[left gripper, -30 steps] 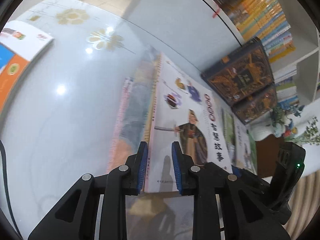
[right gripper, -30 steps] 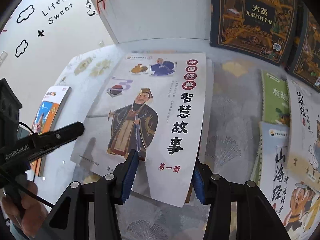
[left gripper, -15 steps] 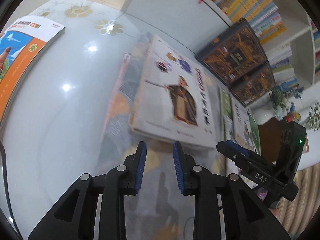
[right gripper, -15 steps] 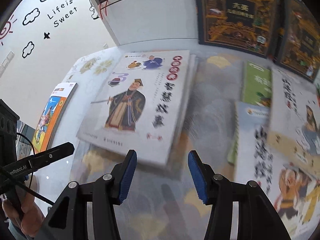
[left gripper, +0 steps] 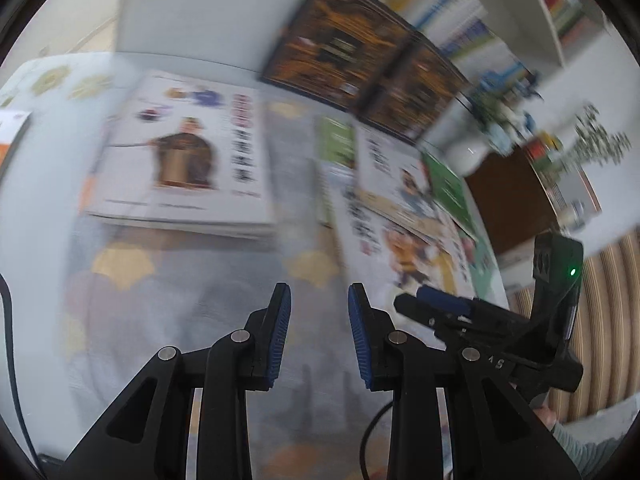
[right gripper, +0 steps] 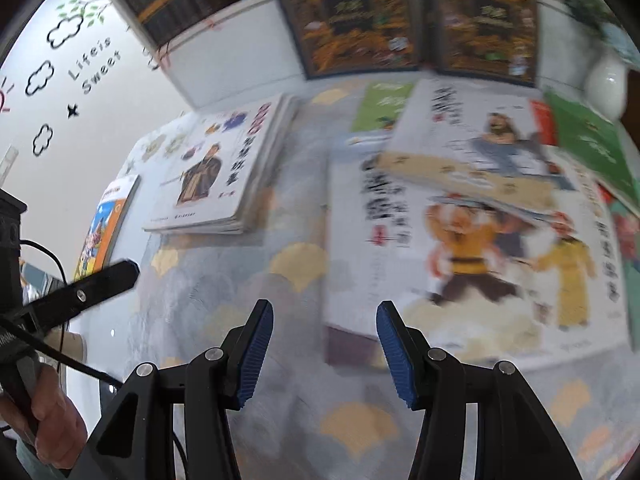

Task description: Organize books

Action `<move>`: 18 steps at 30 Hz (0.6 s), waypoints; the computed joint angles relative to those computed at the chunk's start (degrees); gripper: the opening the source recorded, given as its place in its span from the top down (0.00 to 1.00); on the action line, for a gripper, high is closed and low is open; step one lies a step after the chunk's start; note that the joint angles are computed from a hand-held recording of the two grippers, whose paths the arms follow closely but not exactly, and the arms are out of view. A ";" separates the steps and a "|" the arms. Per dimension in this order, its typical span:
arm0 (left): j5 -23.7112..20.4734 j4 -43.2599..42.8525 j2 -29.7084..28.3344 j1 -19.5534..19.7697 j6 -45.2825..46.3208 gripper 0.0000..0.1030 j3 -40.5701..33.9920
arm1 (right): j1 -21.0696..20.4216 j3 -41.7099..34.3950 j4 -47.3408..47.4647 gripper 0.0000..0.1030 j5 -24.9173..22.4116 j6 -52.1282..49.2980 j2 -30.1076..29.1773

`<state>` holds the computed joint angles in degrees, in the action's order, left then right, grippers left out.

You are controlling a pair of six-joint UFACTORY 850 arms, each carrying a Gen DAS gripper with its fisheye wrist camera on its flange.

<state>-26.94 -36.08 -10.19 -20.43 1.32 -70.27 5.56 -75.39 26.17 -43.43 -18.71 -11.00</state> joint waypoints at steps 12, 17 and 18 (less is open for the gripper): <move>-0.52 15.76 -5.43 -11.94 -22.74 0.73 -9.85 | -15.84 5.54 4.90 0.47 -2.18 -12.36 7.42; -2.29 20.13 -11.48 -16.96 -29.41 0.73 -18.15 | -24.21 4.10 7.23 0.47 -6.31 -17.33 6.44; -2.71 20.69 -12.74 -17.74 -30.05 0.73 -19.92 | -25.27 3.60 7.56 0.47 -6.92 -17.95 6.01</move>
